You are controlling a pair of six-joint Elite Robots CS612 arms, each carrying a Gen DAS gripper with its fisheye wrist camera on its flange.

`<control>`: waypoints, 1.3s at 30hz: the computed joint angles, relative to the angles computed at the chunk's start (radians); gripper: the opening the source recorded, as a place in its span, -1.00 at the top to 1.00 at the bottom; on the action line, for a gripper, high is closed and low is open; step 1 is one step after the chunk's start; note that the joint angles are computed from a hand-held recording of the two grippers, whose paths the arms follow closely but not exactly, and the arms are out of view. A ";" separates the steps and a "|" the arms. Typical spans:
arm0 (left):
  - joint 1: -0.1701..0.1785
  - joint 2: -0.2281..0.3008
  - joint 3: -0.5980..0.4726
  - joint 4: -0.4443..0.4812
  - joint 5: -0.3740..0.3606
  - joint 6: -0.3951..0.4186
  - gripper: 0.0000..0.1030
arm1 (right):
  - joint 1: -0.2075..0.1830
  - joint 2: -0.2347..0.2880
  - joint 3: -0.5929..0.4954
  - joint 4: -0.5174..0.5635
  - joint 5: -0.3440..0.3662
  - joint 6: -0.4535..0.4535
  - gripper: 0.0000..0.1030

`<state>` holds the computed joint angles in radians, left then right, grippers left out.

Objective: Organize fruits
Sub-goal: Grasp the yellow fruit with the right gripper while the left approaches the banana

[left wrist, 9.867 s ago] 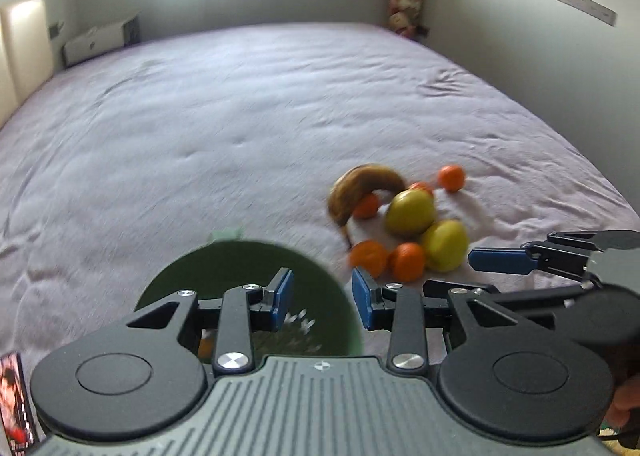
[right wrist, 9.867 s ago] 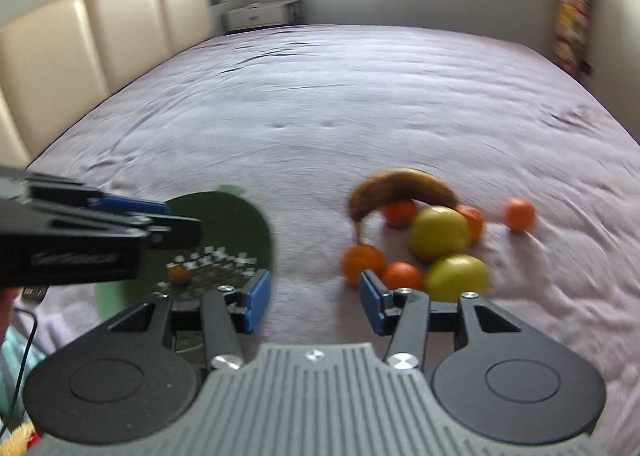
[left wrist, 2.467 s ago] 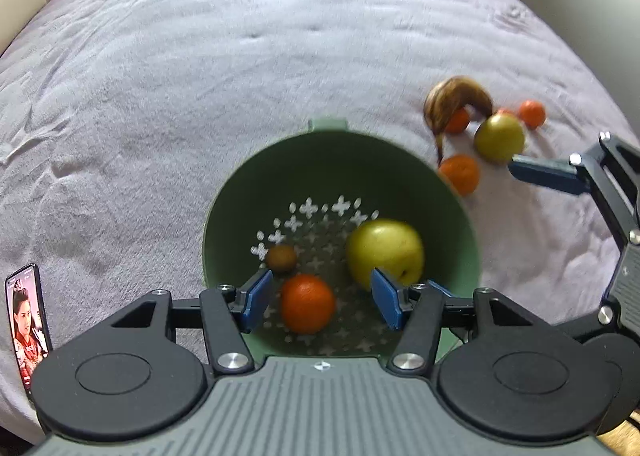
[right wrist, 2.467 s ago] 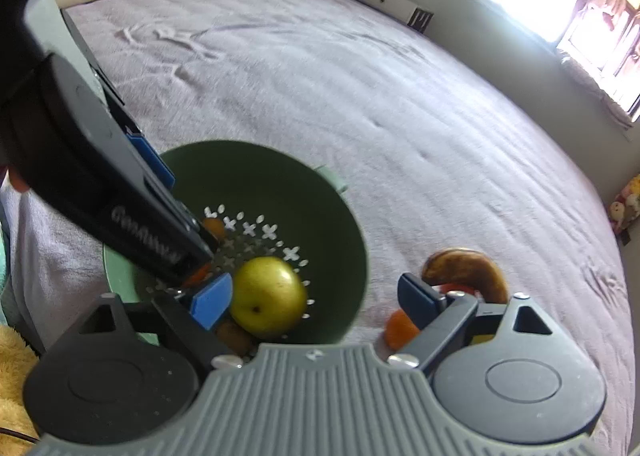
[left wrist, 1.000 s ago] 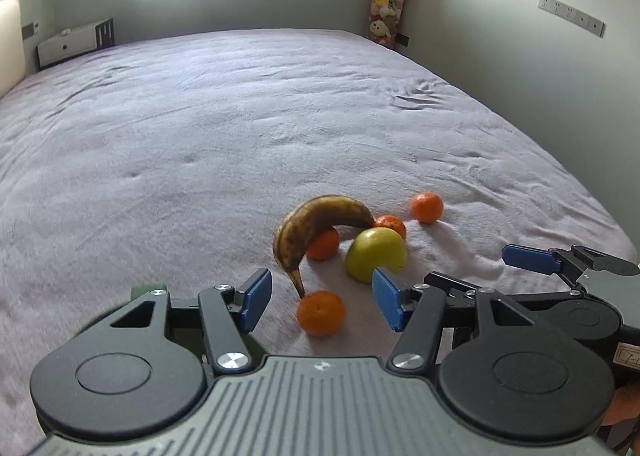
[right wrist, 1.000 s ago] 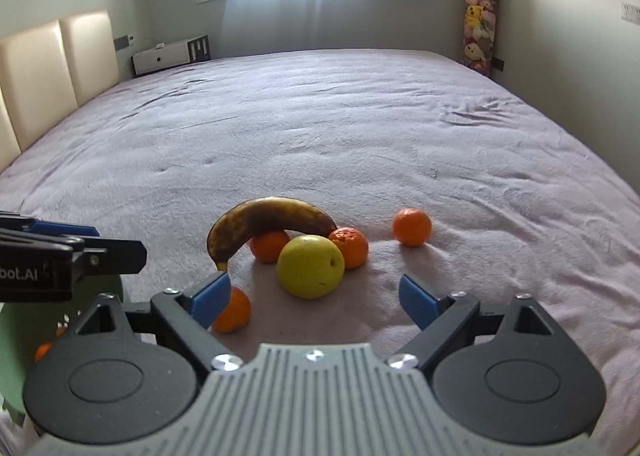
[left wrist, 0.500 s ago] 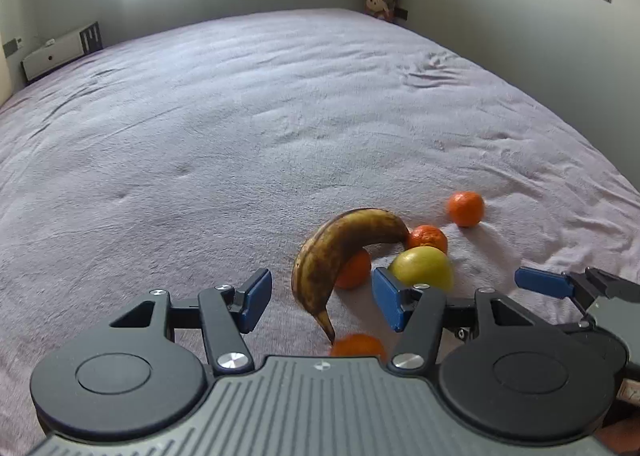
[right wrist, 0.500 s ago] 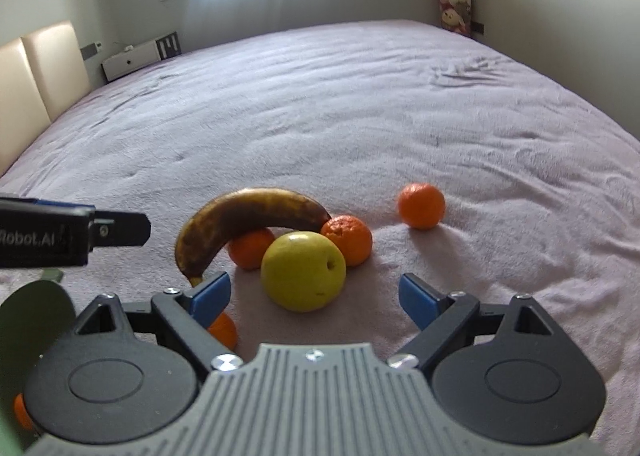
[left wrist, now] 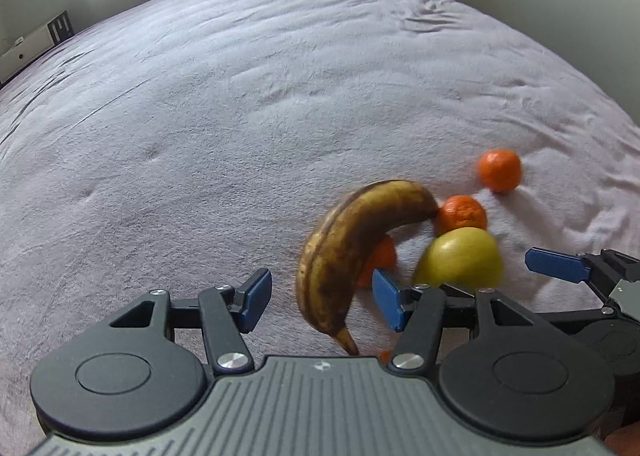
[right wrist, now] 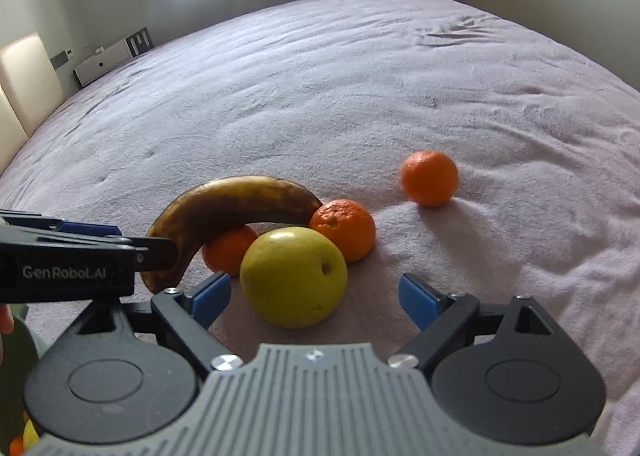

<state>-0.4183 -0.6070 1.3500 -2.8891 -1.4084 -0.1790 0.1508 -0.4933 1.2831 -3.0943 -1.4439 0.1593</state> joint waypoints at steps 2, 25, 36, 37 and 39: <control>0.004 0.008 -0.015 0.016 -0.007 0.015 -0.33 | 0.003 0.009 -0.018 0.020 0.001 0.004 -0.68; 0.017 0.041 -0.066 0.044 -0.085 -0.014 0.09 | -0.003 0.021 -0.037 0.042 0.054 0.026 -0.24; 0.013 0.014 -0.032 -0.004 -0.059 -0.077 0.14 | -0.006 0.008 -0.023 0.036 0.073 0.022 -0.24; 0.012 0.010 -0.030 0.003 -0.055 -0.080 0.14 | -0.007 0.006 -0.021 0.034 0.077 0.021 -0.24; 0.012 0.001 -0.023 0.017 -0.053 -0.096 0.15 | -0.008 0.003 -0.020 0.037 0.084 0.016 -0.24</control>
<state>-0.4064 -0.6063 1.3268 -2.8720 -1.4617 -0.2749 0.1423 -0.4901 1.2631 -3.0578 -1.3597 0.1752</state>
